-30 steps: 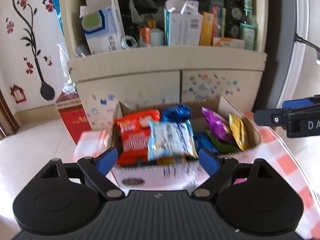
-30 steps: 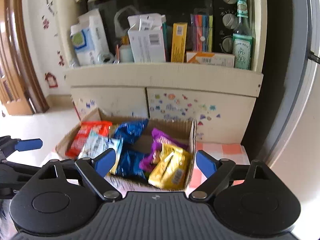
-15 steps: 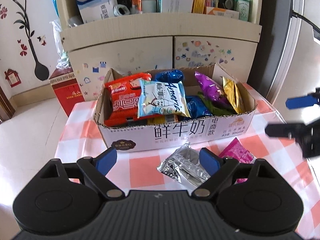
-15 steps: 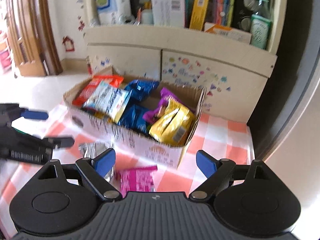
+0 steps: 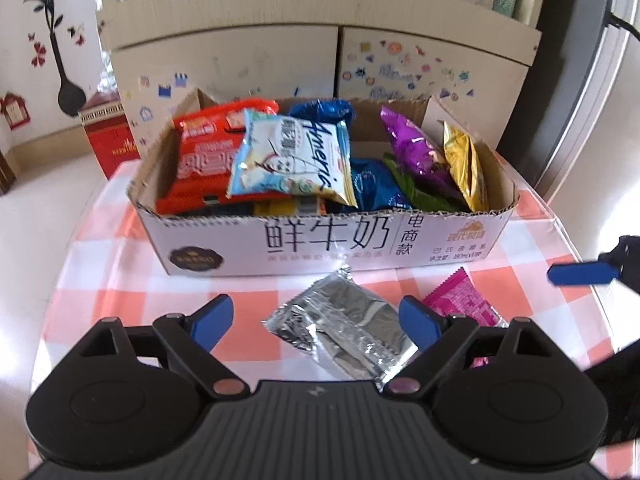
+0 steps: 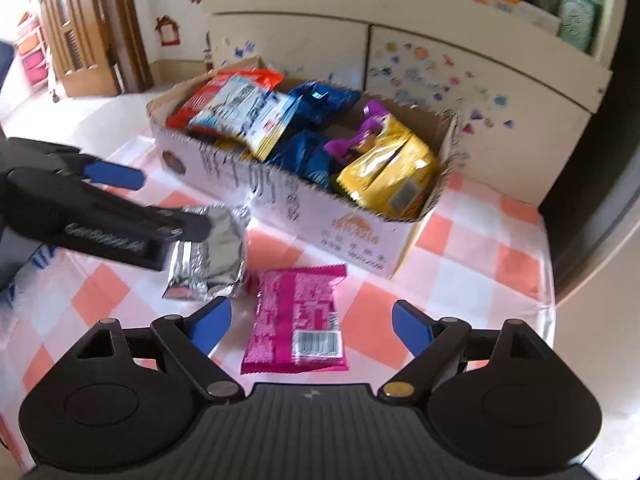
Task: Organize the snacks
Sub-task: 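Grasp the silver foil pack with the left gripper while the right gripper grasps the pink packet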
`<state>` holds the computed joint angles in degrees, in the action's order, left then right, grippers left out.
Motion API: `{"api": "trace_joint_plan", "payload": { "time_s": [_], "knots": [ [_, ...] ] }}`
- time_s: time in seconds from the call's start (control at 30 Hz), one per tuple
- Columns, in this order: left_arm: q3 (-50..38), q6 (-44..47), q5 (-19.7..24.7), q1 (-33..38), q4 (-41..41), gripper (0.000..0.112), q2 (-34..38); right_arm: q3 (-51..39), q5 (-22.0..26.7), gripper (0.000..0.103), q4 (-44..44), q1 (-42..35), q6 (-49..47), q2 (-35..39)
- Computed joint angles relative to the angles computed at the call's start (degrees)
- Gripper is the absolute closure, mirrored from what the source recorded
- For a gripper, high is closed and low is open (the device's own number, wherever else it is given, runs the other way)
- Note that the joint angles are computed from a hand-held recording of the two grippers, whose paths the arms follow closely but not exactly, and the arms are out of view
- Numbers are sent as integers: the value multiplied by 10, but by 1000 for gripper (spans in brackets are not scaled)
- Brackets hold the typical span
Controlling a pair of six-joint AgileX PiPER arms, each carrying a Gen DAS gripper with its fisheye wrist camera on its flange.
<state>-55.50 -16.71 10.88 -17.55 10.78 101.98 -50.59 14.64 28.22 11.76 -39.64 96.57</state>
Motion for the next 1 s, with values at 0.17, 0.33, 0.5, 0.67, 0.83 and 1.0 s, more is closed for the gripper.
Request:
{"api": "trace_joint_plan", "payload": {
  "time_s": [0.17, 0.33, 0.5, 0.67, 0.83, 1.0],
  "knots": [
    [-19, -34, 0, -12, 18, 22, 31, -7, 4, 11, -11, 6, 5, 21],
    [-34, -107, 1, -19, 88, 21, 62, -16, 0, 11, -20, 14, 16, 41],
    [-36, -99, -7, -14, 69, 19, 73, -27, -8, 12, -37, 24, 44, 61],
    [-26, -42, -17, -8, 27, 19, 67, -34, -17, 12, -88, 34, 98, 74],
    [-24, -1, -27, -8, -18, 19, 68, -40, -19, 22, -132, 38, 142, 82],
    [-22, -124, -32, -24, 107, 17, 74, -51, -4, 38, -161, 43, 166, 92]
  ]
}}
